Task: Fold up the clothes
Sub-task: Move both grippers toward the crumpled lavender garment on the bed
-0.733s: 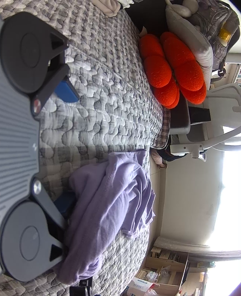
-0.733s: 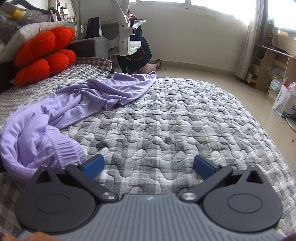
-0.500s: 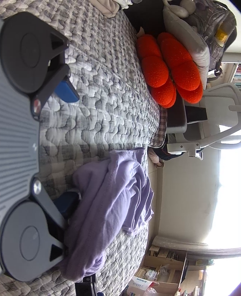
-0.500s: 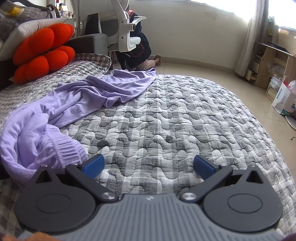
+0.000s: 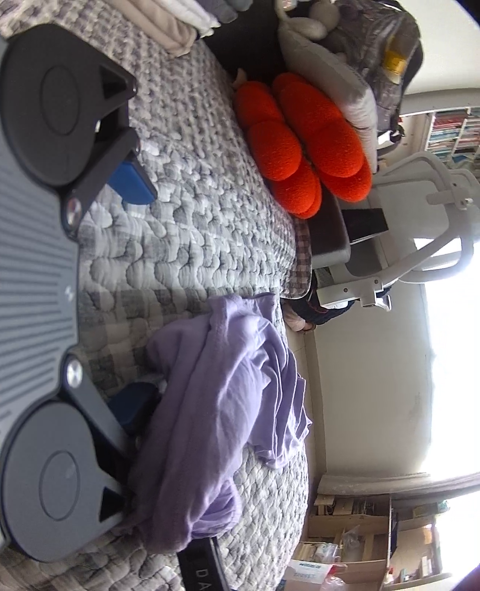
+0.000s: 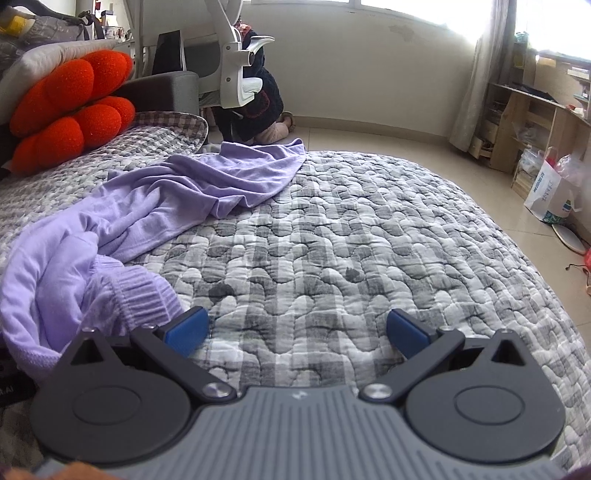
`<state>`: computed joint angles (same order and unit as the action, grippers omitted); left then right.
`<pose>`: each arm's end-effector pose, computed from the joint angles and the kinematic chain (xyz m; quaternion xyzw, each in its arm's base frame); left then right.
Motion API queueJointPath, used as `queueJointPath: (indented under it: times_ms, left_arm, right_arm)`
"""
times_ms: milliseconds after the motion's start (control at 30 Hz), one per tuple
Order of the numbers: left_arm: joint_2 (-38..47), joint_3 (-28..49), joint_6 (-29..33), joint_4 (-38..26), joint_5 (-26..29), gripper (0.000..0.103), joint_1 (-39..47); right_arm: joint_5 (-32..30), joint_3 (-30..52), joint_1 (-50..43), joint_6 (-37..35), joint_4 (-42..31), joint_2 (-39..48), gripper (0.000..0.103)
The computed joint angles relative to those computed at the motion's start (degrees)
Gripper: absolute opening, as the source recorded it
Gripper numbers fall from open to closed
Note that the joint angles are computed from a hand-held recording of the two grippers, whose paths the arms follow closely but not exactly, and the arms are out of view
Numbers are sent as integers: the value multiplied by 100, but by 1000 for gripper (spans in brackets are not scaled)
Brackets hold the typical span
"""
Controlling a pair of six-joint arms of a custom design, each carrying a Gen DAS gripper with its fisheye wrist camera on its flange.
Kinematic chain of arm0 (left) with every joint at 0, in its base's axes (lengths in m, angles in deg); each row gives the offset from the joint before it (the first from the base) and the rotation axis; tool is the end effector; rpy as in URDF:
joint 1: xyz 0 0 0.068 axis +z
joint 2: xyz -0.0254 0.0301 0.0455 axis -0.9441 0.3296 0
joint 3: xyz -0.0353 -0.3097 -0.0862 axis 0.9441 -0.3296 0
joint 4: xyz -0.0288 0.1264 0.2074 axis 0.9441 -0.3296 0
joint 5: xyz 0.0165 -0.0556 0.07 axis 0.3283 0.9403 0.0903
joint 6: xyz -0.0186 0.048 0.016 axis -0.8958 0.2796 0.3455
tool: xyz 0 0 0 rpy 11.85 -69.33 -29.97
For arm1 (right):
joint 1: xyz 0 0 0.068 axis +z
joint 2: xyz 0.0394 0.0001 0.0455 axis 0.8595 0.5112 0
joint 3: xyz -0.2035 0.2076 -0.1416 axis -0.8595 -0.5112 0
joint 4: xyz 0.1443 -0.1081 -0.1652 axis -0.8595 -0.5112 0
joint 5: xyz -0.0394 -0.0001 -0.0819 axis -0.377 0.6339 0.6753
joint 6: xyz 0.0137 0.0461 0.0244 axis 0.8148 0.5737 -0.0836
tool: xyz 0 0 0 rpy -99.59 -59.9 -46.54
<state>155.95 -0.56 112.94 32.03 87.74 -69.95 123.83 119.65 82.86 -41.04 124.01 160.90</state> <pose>0.3387 -0.0062 0.0294 0.2492 0.8189 -0.0248 0.5165 0.3046 0.1079 0.0285 0.2136 0.8632 -0.1200 0.4414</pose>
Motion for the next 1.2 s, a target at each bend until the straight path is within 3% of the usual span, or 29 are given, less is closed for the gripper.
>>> queueJointPath:
  times_ms: [167, 333, 433, 567, 667, 733, 867, 1000, 1100, 1200]
  left_arm:
    - [18, 25, -8, -27, 163, 103, 93]
    - [109, -53, 62, 173, 424, 103, 205]
    - [-34, 94, 37, -350, 752, 103, 342]
    - [-399, 552, -14, -1777, 1184, 103, 539]
    - [-538, 588, 148, -2111, 1293, 103, 574]
    - [-635, 421, 358, -2004, 1326, 103, 590]
    - [-846, 96, 590, -1588, 1422, 103, 706]
    - [-1219, 221, 700, -2230, 1706, 103, 957]
    - [-1404, 283, 826, -2657, 1729, 103, 1037]
    - [-1499, 157, 1053, -2724, 1845, 103, 1142]
  right_arm:
    - [274, -572, 292, 277, 397, -58, 103]
    - [303, -581, 332, 359, 203, -185, 103]
    - [207, -226, 204, 273, -76, -139, 103]
    - [97, 0, 80, 199, -121, -36, 103]
    - [6, -61, 62, 157, 82, -2, 103]
    - [-200, -293, 3, 72, 563, 26, 103]
    - [-874, -1110, -124, -12, 2144, 136, 103]
    - [-2191, -1815, -399, -138, 3657, 299, 103]
    - [-3213, -1855, -592, -19, 3700, 120, 96]
    - [-4036, -1617, -616, -119, 3210, -119, 74]
